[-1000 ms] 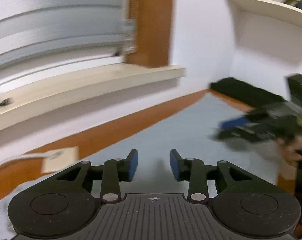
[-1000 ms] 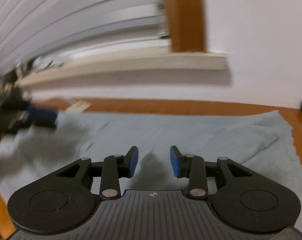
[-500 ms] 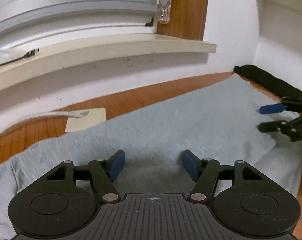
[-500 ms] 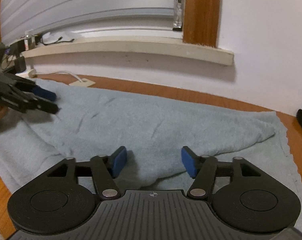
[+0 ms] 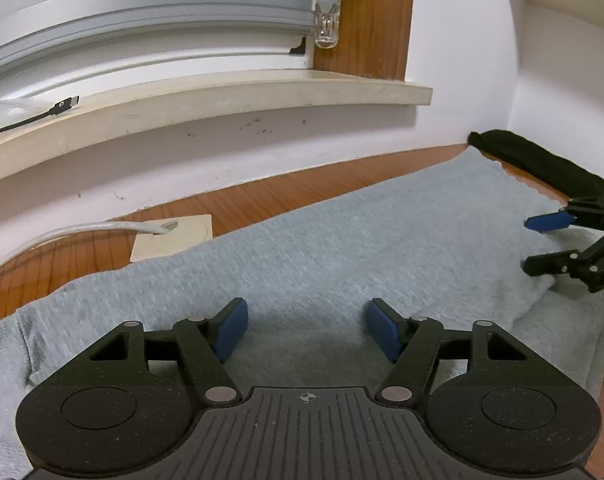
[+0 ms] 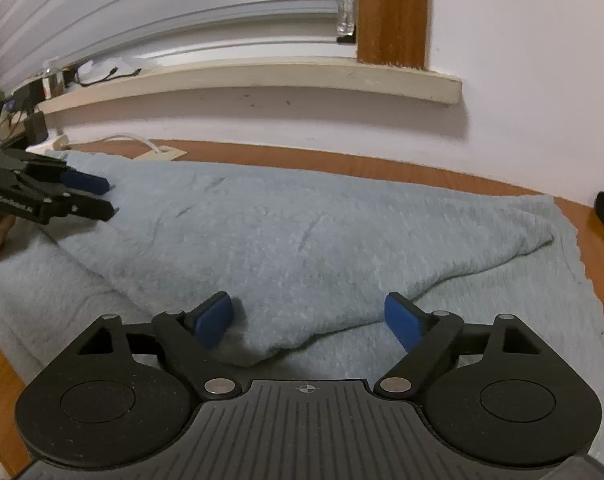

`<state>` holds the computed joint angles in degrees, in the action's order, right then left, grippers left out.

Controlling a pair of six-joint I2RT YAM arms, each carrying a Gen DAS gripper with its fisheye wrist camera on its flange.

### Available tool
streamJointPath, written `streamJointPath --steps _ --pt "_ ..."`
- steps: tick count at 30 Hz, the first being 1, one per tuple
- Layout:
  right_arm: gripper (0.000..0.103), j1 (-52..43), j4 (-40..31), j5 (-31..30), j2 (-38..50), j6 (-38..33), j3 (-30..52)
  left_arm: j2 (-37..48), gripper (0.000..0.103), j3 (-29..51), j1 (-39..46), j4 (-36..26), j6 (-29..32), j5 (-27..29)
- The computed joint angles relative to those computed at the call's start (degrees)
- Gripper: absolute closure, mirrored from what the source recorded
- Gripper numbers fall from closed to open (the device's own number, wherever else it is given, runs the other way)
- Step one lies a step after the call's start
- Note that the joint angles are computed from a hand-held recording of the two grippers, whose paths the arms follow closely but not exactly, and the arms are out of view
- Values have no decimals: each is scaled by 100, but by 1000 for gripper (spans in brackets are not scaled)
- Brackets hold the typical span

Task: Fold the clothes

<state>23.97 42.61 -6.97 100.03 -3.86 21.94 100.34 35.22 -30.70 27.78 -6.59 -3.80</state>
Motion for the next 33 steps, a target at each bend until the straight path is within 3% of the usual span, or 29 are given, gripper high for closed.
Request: streamJointPath --steps 7,11,15,20,27,30,33 --pt "16 88 -15 217 -16 89 0 -2 31 -31 -4 45 -21 11" --pt "15 495 287 1021 -101 116 -171 -118 24 -127 -26 97 20 17" --pt "15 1148 397 1695 -336 198 -264 -782 22 -531 422 157 -3 742" --pt "15 2043 -133 2019 -379 386 153 -1735 21 -539 1609 -616 591 1595" --pt "15 3037 -380 2200 130 1146 890 -971 21 891 3196 -2242 1725 2923" --pt "15 3262 -625 2167 388 1544 1333 -799 21 1034 3425 -2733 2080 2838" --pt "15 3549 -666 2075 662 1473 1687 -750 21 700 3599 -2365 2069 2858"
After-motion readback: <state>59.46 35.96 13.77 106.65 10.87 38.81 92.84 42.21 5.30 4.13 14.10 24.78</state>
